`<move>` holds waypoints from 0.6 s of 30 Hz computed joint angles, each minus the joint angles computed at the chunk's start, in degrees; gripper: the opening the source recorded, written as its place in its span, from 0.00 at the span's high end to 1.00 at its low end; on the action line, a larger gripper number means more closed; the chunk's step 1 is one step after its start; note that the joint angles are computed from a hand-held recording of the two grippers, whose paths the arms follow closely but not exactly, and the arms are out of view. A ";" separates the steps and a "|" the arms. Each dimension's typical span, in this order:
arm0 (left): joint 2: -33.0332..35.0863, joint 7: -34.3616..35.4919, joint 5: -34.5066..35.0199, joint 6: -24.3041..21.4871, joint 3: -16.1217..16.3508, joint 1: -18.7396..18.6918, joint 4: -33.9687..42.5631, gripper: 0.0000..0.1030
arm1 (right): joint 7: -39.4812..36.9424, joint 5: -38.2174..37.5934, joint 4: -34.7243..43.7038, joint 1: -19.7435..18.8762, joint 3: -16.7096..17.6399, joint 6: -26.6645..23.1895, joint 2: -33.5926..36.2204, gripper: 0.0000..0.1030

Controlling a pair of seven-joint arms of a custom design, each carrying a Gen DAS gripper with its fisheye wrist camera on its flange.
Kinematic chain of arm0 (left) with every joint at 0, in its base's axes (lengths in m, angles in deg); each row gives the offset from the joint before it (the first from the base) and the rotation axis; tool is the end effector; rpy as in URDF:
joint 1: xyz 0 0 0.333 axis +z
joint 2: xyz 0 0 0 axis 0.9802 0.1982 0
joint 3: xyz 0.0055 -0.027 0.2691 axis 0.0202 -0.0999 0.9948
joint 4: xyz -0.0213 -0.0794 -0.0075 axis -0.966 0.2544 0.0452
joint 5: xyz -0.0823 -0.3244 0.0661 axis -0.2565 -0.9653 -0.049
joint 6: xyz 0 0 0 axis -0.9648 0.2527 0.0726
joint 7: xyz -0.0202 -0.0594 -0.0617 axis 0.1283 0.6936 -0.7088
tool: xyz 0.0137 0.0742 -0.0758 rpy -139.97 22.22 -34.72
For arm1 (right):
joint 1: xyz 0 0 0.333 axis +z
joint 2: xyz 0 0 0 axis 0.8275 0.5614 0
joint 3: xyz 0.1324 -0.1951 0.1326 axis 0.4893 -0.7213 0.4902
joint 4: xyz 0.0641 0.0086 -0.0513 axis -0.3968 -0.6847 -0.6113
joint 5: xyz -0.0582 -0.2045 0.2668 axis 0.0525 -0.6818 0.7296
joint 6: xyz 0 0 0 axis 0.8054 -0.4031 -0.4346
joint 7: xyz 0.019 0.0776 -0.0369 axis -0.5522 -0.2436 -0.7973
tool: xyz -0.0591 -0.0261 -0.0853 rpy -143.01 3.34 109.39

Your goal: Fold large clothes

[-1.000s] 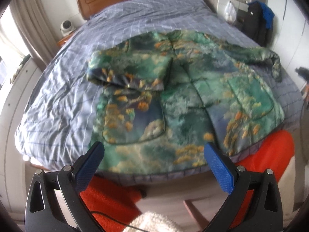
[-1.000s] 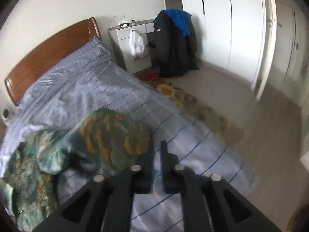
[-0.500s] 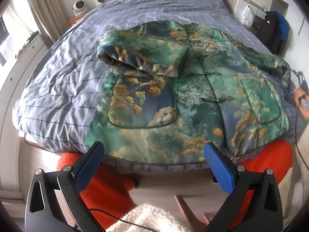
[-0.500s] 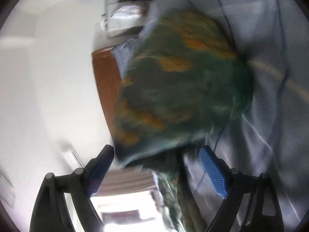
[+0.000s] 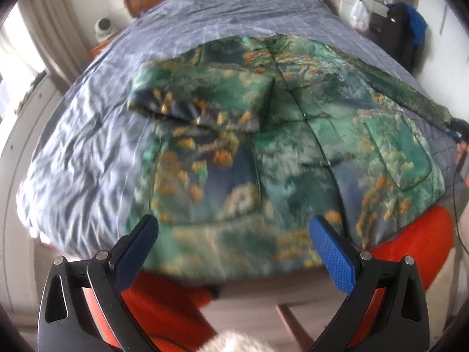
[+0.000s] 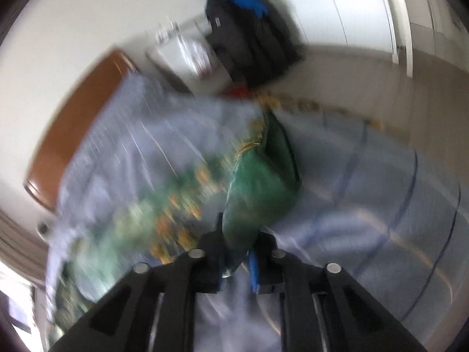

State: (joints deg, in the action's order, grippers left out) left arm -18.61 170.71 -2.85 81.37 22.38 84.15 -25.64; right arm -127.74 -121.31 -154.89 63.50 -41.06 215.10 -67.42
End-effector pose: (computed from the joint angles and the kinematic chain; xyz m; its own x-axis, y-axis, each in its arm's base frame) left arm 0.4901 0.0092 0.5853 -0.2158 -0.9727 -0.0851 -0.8466 0.2298 -0.4800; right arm 0.4942 0.1166 0.4719 -0.6877 -0.5688 -0.4512 -0.3153 0.7938 -0.5201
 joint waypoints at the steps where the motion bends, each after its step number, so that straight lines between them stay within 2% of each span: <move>1: 2.48 0.91 0.84 0.48 -0.05 0.04 2.87 0.00 | -0.58 1.83 -1.58 0.56 0.15 -0.51 -1.10 0.64; 2: 3.79 0.92 1.84 1.32 -0.25 0.08 4.26 0.00 | 0.97 1.23 -3.34 0.62 0.64 -0.51 -2.36 0.46; 3: 6.10 0.80 4.22 4.04 -0.66 0.18 6.38 0.00 | 2.84 -0.73 -4.88 0.39 1.34 -0.70 -4.27 0.37; 4: 7.84 0.69 6.35 6.58 -0.94 0.09 7.64 0.00 | 4.36 -2.34 -6.28 0.57 2.70 -2.58 -6.81 0.35; 6: 11.95 1.52 10.02 10.32 -1.31 -0.54 10.39 0.00 | 6.16 -4.10 -7.63 1.84 6.38 -9.61 -10.77 0.29; 7: 15.61 2.68 12.09 10.06 -1.59 -1.23 13.58 0.00 | 5.94 -4.51 -8.75 2.37 6.86 -10.41 -12.50 0.28; 9: 22.49 2.91 15.50 6.53 -1.50 -3.16 20.34 0.00 | 4.92 -4.33 -9.91 4.18 8.52 -12.04 -15.64 0.28; 10: 26.39 1.40 17.90 5.10 -1.05 -4.60 23.86 0.00 | 5.18 -4.29 -9.81 5.18 9.91 -12.42 -16.42 0.27; 11: 29.96 0.13 19.69 4.00 -0.47 -6.00 27.15 0.00 | 6.12 -5.46 -11.68 6.43 9.51 -11.42 -17.52 0.25; 14: 38.50 -1.78 20.80 0.34 1.06 -8.66 36.66 0.00 | 7.05 -5.10 -10.91 8.15 14.40 -12.79 -18.31 0.24; 16: 43.86 -3.30 19.97 -2.22 2.02 -9.45 43.48 0.05 | 9.00 -5.68 -9.02 9.63 16.86 -14.65 -16.91 0.24; 17: 45.29 -2.95 18.65 -3.19 1.93 -9.08 45.63 0.24 | 10.29 -6.23 -7.39 10.38 18.07 -15.78 -15.37 0.24; 18: 46.69 -2.36 16.66 -4.68 1.55 -8.39 48.10 0.61 | 11.95 -7.09 -6.86 11.23 18.75 -16.22 -14.33 0.24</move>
